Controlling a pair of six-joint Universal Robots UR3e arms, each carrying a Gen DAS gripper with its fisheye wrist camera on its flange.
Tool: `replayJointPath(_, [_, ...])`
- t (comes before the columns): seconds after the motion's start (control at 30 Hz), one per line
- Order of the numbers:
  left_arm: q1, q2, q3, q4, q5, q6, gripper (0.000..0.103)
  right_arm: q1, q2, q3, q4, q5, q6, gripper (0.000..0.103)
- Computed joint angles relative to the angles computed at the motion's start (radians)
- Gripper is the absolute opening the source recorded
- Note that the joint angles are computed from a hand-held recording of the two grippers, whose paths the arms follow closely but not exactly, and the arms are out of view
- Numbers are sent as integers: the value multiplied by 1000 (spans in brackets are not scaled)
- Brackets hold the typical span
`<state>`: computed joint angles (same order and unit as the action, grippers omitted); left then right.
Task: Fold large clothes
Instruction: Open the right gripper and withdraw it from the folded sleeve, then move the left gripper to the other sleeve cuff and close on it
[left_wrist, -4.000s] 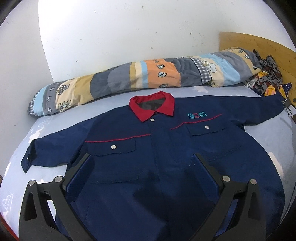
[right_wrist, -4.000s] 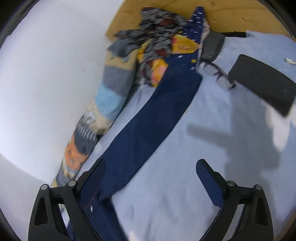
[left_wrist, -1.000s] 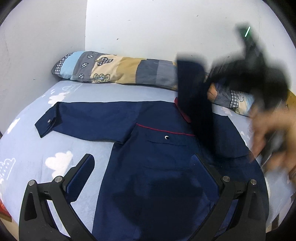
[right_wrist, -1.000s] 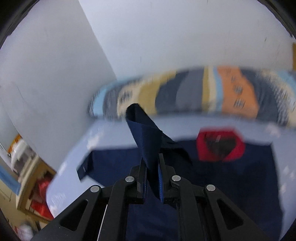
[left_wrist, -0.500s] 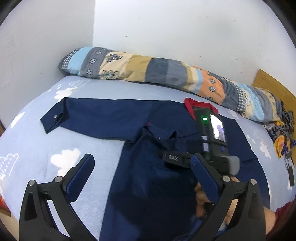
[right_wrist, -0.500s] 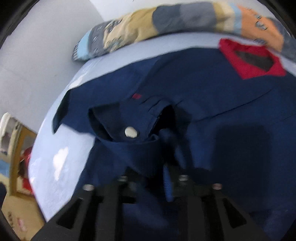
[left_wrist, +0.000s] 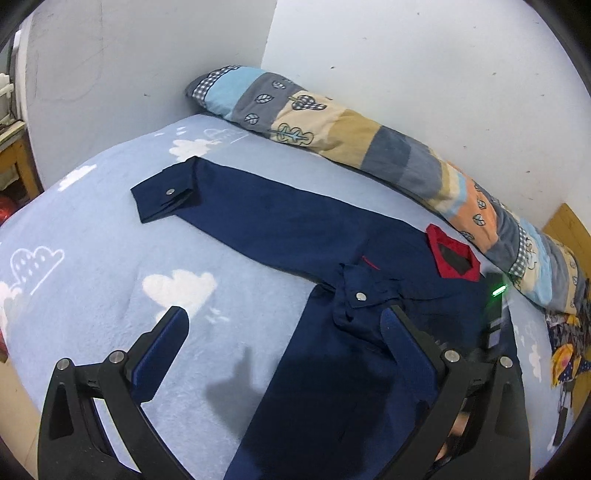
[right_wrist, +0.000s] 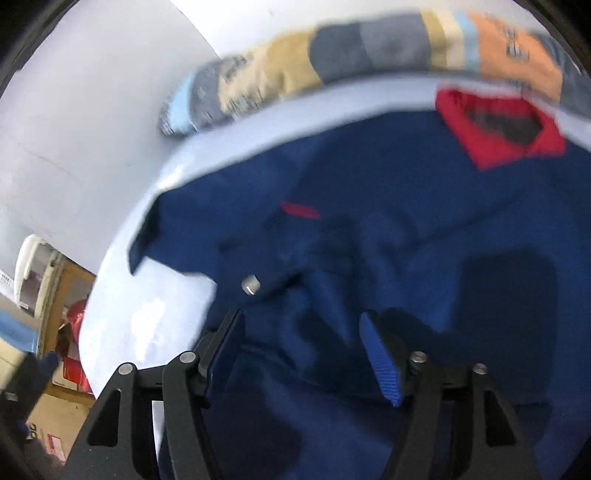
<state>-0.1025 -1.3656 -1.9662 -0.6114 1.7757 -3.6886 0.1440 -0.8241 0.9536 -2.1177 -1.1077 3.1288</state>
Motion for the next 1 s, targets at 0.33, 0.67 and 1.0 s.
replayJointPath(0.33, [-40,-31,64,-27,-5,6,103,-105,-351,390,13,94,-153,66])
replayJointPath(0.67, [-206,-119,194,-90,114,-24,103,-577,-1102,860,328,97,-534,67])
replayJointPath(1.0, [-393,-175,225,-117,174,-55,103,-992,-1241,851,486,280,-685,68])
